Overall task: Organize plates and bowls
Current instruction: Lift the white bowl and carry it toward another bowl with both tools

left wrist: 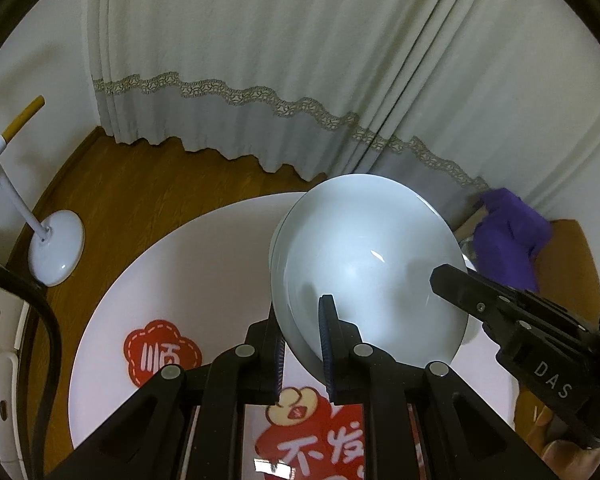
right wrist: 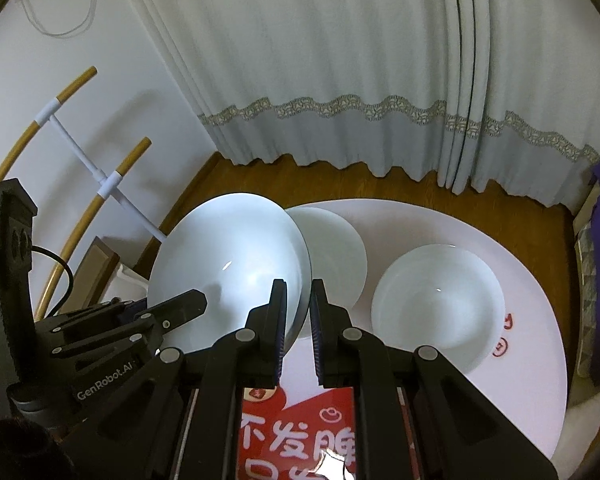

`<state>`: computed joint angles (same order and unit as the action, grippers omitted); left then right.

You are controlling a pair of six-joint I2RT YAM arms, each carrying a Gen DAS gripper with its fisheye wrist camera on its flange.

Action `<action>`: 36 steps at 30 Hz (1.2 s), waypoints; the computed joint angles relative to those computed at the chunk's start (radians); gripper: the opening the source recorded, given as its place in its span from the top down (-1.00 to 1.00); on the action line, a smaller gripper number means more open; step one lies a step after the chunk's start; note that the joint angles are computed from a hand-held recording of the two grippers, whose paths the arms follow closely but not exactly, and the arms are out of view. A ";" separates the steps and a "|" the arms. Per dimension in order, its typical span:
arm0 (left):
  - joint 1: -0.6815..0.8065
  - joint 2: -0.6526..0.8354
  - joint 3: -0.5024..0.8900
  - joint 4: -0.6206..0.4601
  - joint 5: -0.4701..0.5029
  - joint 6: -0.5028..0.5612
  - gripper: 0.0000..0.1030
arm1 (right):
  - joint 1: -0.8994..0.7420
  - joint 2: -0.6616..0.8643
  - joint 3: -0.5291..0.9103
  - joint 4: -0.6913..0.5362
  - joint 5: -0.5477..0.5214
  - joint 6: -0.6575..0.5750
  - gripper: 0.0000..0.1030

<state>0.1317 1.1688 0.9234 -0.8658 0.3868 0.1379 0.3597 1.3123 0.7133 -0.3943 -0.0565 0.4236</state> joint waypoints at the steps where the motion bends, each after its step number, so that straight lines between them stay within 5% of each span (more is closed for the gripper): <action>1: -0.028 0.031 0.004 0.032 -0.011 -0.027 0.77 | -0.001 0.013 0.004 0.005 0.001 -0.001 0.78; 19: -0.129 0.307 0.046 0.274 -0.065 -0.117 0.78 | -0.060 0.196 0.013 0.125 -0.019 -0.041 0.78; 36: -0.198 0.299 -0.026 0.378 -0.147 -0.158 0.77 | -0.062 0.284 0.024 0.164 -0.030 -0.037 0.72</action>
